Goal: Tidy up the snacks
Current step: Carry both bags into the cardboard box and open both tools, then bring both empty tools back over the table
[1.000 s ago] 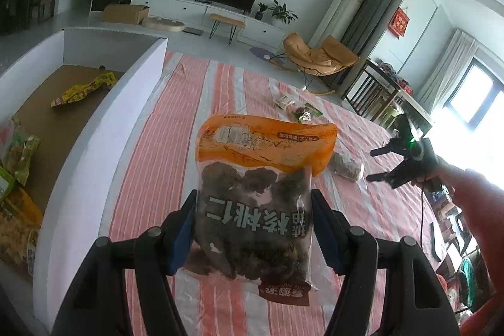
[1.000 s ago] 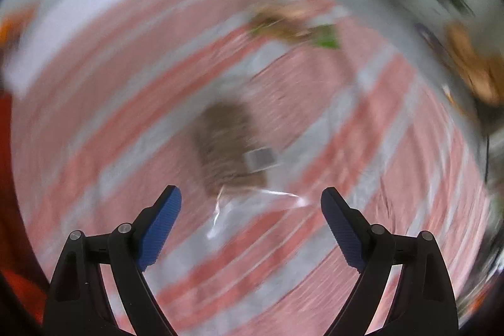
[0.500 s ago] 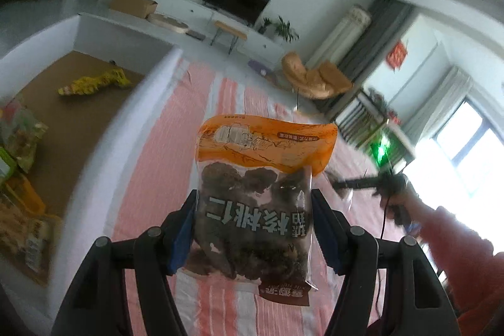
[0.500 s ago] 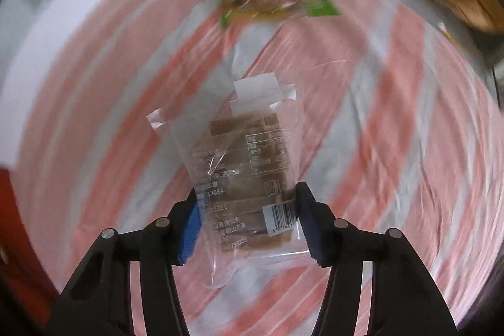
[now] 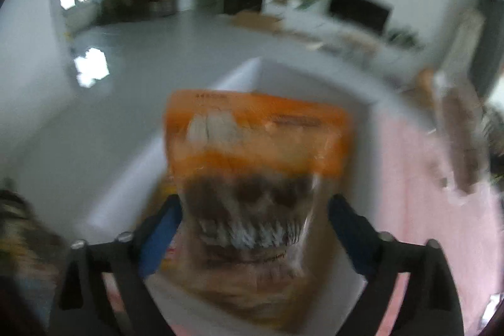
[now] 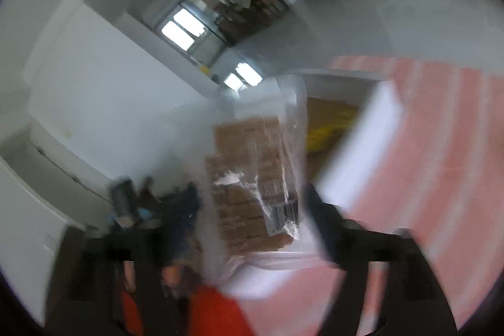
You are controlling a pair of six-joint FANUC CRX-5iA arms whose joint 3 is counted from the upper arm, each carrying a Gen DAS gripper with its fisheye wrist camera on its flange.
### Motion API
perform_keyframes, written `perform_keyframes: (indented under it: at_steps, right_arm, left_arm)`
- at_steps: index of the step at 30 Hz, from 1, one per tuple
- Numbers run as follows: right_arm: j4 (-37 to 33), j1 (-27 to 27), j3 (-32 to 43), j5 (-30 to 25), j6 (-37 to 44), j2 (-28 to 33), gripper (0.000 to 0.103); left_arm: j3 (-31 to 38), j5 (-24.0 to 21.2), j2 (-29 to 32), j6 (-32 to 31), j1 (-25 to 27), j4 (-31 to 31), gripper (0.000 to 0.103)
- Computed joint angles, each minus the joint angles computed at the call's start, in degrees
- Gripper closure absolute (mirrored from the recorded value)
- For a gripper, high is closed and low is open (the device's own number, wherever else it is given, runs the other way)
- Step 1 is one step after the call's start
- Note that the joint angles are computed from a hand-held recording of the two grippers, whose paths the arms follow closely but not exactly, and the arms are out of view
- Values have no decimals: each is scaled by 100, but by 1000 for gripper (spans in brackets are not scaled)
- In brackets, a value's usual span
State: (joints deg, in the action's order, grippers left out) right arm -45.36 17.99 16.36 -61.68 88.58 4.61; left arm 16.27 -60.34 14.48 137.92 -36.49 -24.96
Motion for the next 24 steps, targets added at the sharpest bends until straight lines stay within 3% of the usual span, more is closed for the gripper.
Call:
perform_keyframes:
  at_steps: [2,5,9,14,20,24]
  right_arm:
    - [251,316,116,161,-467,166,0]
    - [855,556,-257,599,-842,-57,0]
    - [2876,832,-1519,1119,-1551,-750,0]
    - [5607,846,-3785,1337,-3076,-1763,0]
    - [7266,170,-5792,1184,-4607,-2850,0]
    - [7508,-215,-6195,1354,-4880,-3097,0]
  left_arm:
    - [7,-236,14,80,-70,-220,8]
    - [-339,12,-258,532,-282,-698,6]
    - [-241,8,-220,950,-587,-1092,5]
    - [-198,642,-185,912,-896,-869,5]
    - [705,1399,887,-282,-1398,269,0]
    - [2114,1037,2269,-1148,-1715,1111,0]
